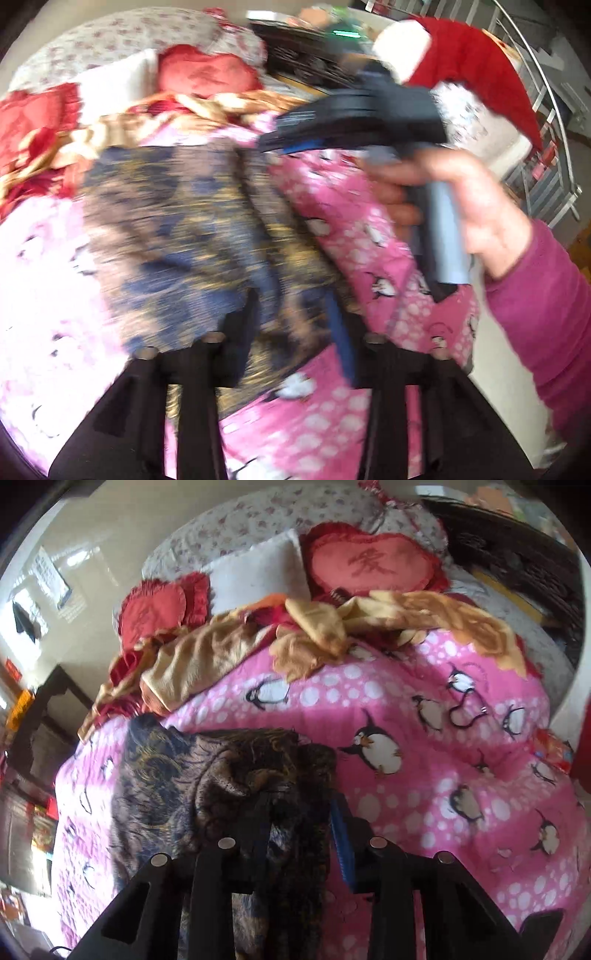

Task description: Fold small clothes

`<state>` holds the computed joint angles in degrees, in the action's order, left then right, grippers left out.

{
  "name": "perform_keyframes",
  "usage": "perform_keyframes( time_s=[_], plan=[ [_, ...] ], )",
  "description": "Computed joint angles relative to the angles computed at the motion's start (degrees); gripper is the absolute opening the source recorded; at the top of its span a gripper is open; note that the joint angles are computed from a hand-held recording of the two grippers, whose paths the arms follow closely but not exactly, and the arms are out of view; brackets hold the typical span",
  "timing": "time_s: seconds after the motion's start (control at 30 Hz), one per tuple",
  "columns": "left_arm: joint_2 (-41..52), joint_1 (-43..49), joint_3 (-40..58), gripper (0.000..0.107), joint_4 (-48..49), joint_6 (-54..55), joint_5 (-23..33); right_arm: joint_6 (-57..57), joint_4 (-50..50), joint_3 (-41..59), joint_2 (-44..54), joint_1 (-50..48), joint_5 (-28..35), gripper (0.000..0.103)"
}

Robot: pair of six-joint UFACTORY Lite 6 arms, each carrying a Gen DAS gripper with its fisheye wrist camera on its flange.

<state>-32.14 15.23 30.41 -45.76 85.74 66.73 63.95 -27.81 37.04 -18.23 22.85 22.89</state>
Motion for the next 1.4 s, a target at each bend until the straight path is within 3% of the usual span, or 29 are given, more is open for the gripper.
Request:
perform_keyframes(
  time_s=[0.03, 0.13, 0.2, 0.27, 0.33, 0.37, 0.47, 0.53, 0.57, 0.6, 0.67, 0.77, 0.83, 0.9, 1.0, 1.03, 1.07, 1.1, 1.17, 1.27, 1.4],
  plan=[
    [0.7, 4.2, 0.4, 0.049, 0.2, 2.2, 0.7, 2.3, -1.6, -0.7, -3.0, 1.9, 0.8, 0.031],
    [4.6, 7.4, 0.4, 0.049, 0.4, 4.3, -6.2, 4.3, -2.9, -0.5, -5.1, 7.8, 0.0, 0.033],
    [7.7, 6.9, 0.5, 0.049, 0.0, 3.5, -10.8, 6.3, -5.3, 1.4, -1.1, 11.8, -1.7, 0.049],
    [13.2, 5.3, 1.3, 0.049, -0.1, 3.3, -15.4, 14.7, -13.7, 5.0, 5.7, 15.6, 2.3, 0.05],
    [16.2, 4.1, 0.4, 0.049, 1.1, 3.0, -19.8, 16.9, -18.9, 8.4, 13.9, 17.2, 6.4, 0.029],
    [16.4, 3.6, -0.8, 0.049, 0.7, 3.7, -21.4, 19.2, -21.8, 9.0, 16.8, 17.7, 9.2, 0.024],
    [18.7, 4.0, -1.0, 0.049, -0.5, 5.9, -23.5, 25.4, -24.2, 2.8, 12.2, 14.6, 5.7, 0.024],
    [20.4, 5.1, 0.2, 0.049, -0.8, 6.0, -22.4, 27.3, -22.7, -1.2, 4.8, 15.2, 6.1, 0.034],
    [21.2, 5.3, 0.7, 0.049, -0.9, 5.9, -22.2, 30.1, -23.3, -3.1, 1.2, 17.2, 8.2, 0.05],
    [22.1, 5.2, 1.2, 0.049, -1.1, 5.7, -22.2, 33.1, -24.2, -5.4, -2.7, 20.1, 10.4, 0.054],
    [22.4, 4.5, 1.2, 0.049, -1.5, 5.5, -22.9, 33.0, -22.3, -7.9, -6.9, 24.9, 11.6, 0.054],
    [19.3, 3.3, -1.2, 0.049, -1.6, 4.1, -24.3, 34.8, -22.8, -7.6, -3.2, 27.9, 14.5, 0.054],
    [17.7, 3.4, -1.9, 0.049, -1.4, 3.3, -23.9, 37.8, -25.4, -9.4, -2.3, 23.7, 9.5, 0.054],
    [17.0, 4.2, -1.8, 0.049, -1.2, 3.1, -22.5, 39.5, -26.4, -12.6, -4.7, 16.2, -0.3, 0.054],
    [15.2, 4.3, -1.5, 0.049, -2.2, 2.3, -21.1, 41.0, -28.7, -14.2, -6.0, 9.4, -7.1, 0.054],
    [14.7, 4.1, -1.5, 0.049, -2.6, 2.2, -21.4, 39.8, -27.9, -14.3, -5.8, 7.3, -10.0, 0.053],
    [14.6, 3.5, -1.3, 0.049, -2.8, 1.6, -22.0, 39.4, -28.2, -13.9, -5.2, 6.7, -11.0, 0.035],
    [14.8, 2.6, -0.9, 0.049, -2.6, 0.5, -22.6, 39.0, -28.6, -12.6, -3.9, 7.5, -9.6, 0.024],
    [15.2, 1.7, -0.5, 0.049, -2.4, -1.1, -23.3, 37.5, -28.8, -8.4, -0.2, 11.6, -2.4, 0.014],
    [15.6, 0.8, -0.4, 0.049, -3.4, -1.6, -24.2, 37.6, -31.6, -5.1, 2.1, 14.2, 4.8, 0.01],
    [16.1, -2.3, -0.4, 0.049, -3.7, -4.0, -26.9, 41.2, -35.7, -4.1, 7.8, 9.9, 2.1, 0.009]
  ],
)
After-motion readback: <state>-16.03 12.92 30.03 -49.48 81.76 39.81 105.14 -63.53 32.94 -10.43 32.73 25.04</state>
